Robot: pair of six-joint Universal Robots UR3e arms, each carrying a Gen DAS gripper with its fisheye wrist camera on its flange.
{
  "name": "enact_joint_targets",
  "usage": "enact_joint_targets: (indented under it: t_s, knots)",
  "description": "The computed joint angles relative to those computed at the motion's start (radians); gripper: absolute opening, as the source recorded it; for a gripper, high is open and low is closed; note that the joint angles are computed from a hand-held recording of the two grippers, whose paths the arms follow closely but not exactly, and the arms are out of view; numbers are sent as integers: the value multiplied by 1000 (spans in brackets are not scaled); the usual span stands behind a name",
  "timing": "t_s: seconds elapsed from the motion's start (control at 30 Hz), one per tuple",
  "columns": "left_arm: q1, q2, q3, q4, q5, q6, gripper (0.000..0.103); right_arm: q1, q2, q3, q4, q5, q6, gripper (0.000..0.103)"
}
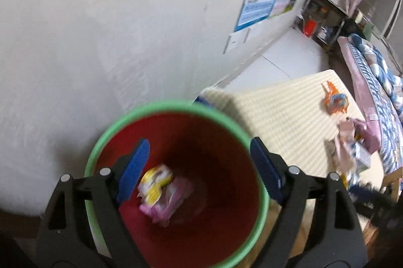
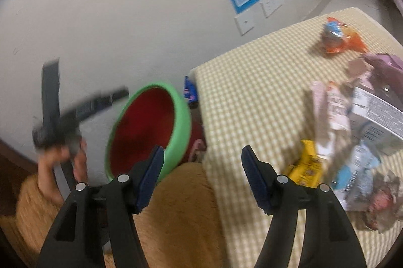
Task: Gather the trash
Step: 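Grasp the blue wrapper with the left tool and drop it into the bin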
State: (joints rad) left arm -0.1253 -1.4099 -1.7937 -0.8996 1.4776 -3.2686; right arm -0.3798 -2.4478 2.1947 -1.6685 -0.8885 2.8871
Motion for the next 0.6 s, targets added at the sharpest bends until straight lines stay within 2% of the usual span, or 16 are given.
enact_joint_targets:
  t_s: [0.13, 0.17, 0.23, 0.33, 0.4, 0.6]
  knots:
    - [-22, -323, 393, -207, 24, 69, 78, -119, -44, 26, 98, 38, -81, 63]
    - [-30, -412, 497, -261, 30, 98, 72, -132, -49, 27, 113, 42, -90, 63]
    - [-42, -570, 707, -396, 33, 143, 68, -182, -67, 21, 172, 52, -138, 63]
    - [-42, -781, 1021, -637, 6, 181, 58, -268, -109, 11, 297, 67, -220, 63]
    - [-39, -869, 1150, -735, -5, 177, 57, -340, -148, -14, 427, 72, -301, 63]
    - [-56, -1130, 1579, -1005, 47, 193, 55, -397, -159, -14, 496, 69, -345, 63]
